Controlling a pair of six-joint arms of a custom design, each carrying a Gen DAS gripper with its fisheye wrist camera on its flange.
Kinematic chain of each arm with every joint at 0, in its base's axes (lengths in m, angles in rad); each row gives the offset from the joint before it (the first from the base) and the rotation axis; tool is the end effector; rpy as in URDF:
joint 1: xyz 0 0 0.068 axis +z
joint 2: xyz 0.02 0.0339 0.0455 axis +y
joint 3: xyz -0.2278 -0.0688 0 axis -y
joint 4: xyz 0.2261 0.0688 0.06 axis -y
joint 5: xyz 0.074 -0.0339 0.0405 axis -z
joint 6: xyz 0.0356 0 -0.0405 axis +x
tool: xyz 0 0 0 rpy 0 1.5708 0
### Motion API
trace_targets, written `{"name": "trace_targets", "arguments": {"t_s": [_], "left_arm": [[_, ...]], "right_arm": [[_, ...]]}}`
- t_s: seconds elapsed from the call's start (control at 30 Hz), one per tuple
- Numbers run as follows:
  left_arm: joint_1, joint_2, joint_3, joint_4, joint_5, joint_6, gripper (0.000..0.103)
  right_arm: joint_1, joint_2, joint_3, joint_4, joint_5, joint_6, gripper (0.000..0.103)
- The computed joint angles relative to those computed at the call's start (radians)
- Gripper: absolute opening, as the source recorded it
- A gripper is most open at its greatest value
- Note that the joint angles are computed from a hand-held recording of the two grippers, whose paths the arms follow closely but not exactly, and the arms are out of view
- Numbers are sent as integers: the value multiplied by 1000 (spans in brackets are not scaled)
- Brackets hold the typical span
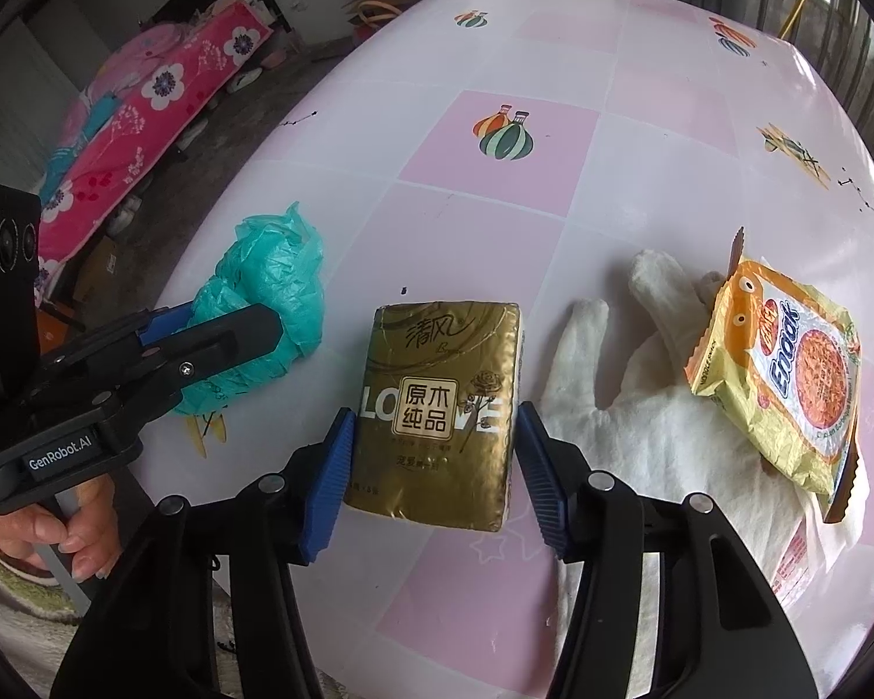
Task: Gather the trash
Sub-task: 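Grasp the gold LOVE tissue pack with the right tool while the left tool holds the green bag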
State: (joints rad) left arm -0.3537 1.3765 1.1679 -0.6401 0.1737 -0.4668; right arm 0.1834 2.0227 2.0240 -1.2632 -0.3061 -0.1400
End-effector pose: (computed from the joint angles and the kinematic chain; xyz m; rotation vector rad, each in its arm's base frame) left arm 0.2622 -0.1034 0.2670 -0.0589 2.4866 -0.5729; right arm 0.3700 0.0795 0.2759 -0.5186 2.7601 0.4425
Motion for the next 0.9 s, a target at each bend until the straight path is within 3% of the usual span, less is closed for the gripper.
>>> {"name": "trace_targets", "arguments": {"t_s": [0.47,0.9], "left_arm": [[7,-61,16,-24,-35,3,45],[-49,-78,128,-80,-76,8,45]], "right_arm": [[-54,-21,13,-23,-92,-26,53],[-197,-102,-1,-71,-278,-78,53]]}}
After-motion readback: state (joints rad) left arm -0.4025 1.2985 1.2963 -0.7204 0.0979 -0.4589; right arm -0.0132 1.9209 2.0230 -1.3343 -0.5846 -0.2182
